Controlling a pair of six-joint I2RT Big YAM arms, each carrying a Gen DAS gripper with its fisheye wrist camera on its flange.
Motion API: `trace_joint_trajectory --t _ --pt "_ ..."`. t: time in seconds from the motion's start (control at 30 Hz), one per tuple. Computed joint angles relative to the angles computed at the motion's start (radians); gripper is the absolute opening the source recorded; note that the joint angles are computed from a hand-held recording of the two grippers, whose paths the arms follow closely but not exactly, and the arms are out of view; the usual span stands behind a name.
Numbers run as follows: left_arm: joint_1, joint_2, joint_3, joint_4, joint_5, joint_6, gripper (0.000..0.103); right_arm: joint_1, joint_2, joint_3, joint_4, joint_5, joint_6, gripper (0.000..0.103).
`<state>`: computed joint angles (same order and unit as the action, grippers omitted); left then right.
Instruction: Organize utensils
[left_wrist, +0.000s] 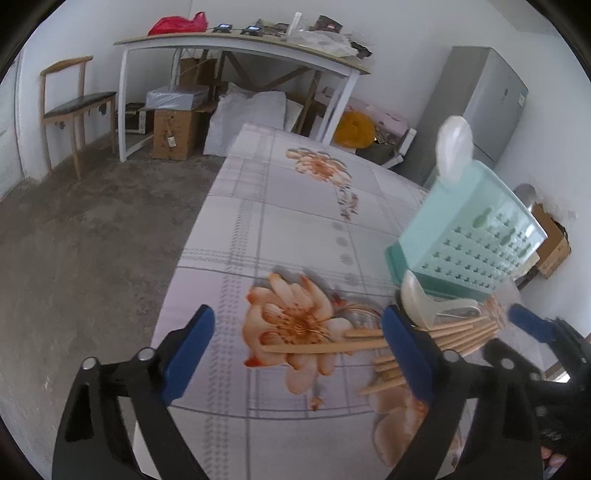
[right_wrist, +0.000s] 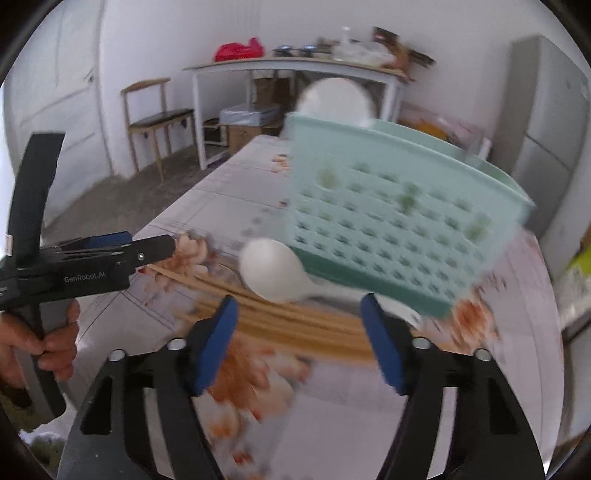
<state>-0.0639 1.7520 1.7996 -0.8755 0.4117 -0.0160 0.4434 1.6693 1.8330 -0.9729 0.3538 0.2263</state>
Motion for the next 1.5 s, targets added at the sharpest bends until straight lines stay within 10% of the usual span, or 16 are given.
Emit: trace_joint_trajectory --t 0.6,1.1,1.33,1.5 --pt "0.027 0.043 0.033 -0.015 0.095 -0.03 0.038 0.022 0.23 0.245 -0.118 0.053 -0.138 0.009" --pt "0.015 0.039 0.063 -0.013 0.312 -0.111 0.031 -0.02 -0.005 0.025 0.11 -0.005 -0.035 0.001" --pt "-0.041 0.114 0.192 -0.104 0.343 -0.068 0.031 -0.082 -0.164 -0.137 0.184 -0.054 0.085 0.001" --pt "-0.08 0.235 0.381 -0.29 0.27 -0.015 0.031 -0.116 -0.224 -0.202 0.216 -0.079 0.153 0.001"
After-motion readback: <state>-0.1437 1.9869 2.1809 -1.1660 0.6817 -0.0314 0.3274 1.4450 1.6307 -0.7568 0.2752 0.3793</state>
